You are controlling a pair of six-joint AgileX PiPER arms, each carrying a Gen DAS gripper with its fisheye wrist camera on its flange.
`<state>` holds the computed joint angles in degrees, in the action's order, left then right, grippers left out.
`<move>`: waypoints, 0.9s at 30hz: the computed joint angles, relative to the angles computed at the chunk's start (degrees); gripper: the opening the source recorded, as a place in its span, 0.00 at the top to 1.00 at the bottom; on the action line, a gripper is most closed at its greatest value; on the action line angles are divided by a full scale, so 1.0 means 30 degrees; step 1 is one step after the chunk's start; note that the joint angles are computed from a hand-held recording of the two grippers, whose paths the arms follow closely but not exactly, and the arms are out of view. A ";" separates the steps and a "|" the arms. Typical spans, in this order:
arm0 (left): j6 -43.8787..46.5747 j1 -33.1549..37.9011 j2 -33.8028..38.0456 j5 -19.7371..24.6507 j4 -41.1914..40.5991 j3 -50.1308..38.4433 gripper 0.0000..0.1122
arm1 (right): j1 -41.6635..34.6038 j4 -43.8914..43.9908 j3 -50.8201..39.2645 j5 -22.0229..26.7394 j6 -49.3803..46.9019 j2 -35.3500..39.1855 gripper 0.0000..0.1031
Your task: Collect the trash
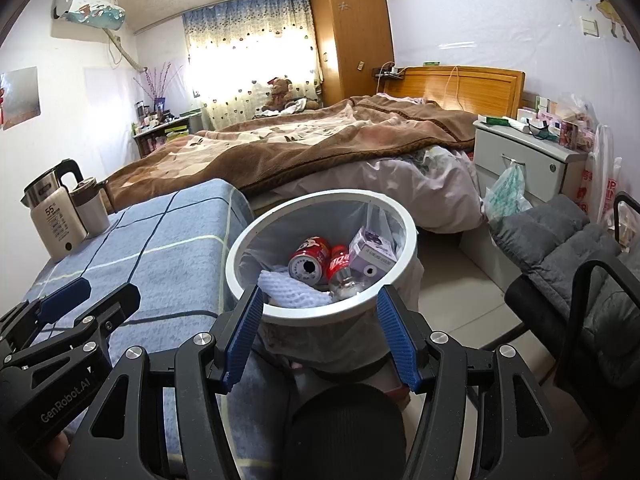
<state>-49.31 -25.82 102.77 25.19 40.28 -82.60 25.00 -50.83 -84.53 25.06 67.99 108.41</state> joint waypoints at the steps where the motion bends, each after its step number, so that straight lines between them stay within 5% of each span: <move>1: 0.0040 0.0001 -0.0013 0.0001 -0.0039 0.0008 0.40 | 0.0031 0.0000 0.0001 0.0037 0.0011 -0.0015 0.42; 27: 0.0027 0.0068 -0.0125 -0.0005 0.0018 0.0135 0.40 | 0.0117 -0.0006 -0.0062 0.0115 0.0082 0.0023 0.42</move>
<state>-49.23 -25.62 102.40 25.18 40.33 -82.20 25.35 -50.85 -84.71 25.40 68.24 108.48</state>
